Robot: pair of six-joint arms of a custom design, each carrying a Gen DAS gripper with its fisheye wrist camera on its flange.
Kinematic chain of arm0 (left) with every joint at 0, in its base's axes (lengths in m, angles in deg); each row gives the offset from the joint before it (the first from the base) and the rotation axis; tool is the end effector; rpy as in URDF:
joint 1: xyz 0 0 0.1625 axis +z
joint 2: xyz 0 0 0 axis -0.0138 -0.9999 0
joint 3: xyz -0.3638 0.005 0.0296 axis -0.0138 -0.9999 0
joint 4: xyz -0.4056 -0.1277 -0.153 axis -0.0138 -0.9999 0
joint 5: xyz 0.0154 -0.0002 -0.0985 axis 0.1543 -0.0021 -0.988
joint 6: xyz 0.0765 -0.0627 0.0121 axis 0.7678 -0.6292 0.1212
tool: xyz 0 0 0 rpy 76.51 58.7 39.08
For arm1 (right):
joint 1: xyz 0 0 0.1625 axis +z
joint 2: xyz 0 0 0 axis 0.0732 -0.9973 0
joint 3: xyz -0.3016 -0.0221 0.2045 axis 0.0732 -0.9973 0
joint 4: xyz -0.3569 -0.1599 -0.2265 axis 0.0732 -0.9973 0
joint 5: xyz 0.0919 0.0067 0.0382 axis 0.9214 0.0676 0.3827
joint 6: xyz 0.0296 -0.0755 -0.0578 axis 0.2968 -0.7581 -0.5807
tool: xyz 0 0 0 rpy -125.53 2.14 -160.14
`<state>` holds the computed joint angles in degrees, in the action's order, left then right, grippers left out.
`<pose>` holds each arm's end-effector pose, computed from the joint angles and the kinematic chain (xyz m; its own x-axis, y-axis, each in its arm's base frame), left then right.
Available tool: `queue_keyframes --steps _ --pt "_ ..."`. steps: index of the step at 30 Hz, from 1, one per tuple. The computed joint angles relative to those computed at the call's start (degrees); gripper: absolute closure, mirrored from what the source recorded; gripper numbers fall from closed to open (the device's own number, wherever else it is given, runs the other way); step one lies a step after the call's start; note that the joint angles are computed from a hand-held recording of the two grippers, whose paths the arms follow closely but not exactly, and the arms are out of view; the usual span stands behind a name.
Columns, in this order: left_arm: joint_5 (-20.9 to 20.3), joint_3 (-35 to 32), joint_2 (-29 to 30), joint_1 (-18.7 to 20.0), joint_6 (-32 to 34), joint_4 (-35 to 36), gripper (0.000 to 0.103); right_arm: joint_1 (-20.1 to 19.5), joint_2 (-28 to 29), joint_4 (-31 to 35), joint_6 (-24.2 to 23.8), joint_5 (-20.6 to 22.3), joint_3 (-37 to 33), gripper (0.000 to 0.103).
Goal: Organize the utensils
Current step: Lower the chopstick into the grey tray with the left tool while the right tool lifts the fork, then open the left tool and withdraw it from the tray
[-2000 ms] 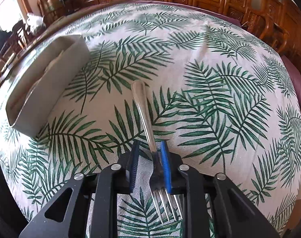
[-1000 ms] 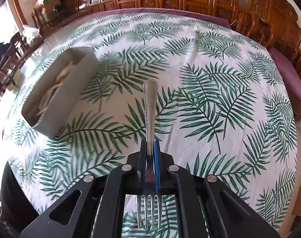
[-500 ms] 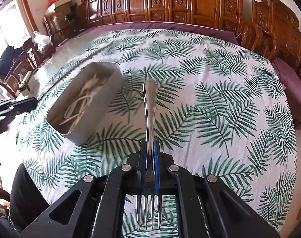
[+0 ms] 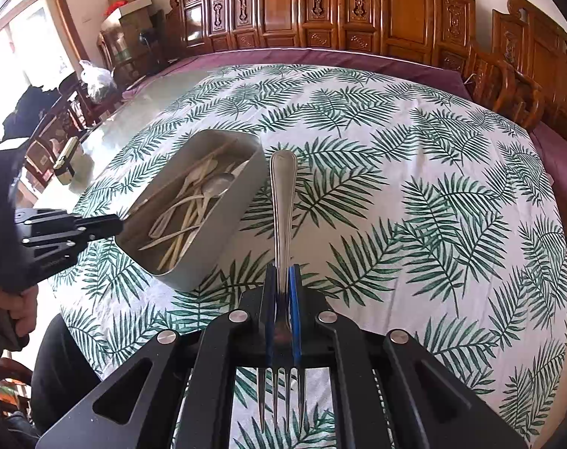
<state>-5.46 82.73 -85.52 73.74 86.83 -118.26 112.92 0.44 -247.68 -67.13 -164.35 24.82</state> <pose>0.0225 -0.5651 0.3544 -0.7003 0.3780 -0.6056 0.5743 0.8022 -0.1633 0.3688 -0.5541 -0.0394 -0.7956 -0.2328 0.5593 -0.4643 0.8273 -0.3161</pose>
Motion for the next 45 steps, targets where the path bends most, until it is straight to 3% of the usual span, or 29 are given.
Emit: queue_keyframes --steps 16,33,41,45 --pt "-0.56 -2.35 3.12 1.49 -0.54 0.85 0.099 0.52 1.4 1.91 0.07 0.61 -2.27 0.095" --pt "-2.0 -3.48 2.74 1.23 -1.01 1.19 0.096 1.47 3.59 3.78 -0.6 2.08 -6.0 0.095" --pt "-2.89 -4.11 1.35 0.93 -0.1 0.2 0.087 2.13 6.21 5.56 -1.31 3.5 -10.21 0.095" --pt "-3.27 -4.23 0.38 1.16 0.14 -0.55 0.075 2.43 8.2 6.71 -1.68 4.37 -13.15 0.095"
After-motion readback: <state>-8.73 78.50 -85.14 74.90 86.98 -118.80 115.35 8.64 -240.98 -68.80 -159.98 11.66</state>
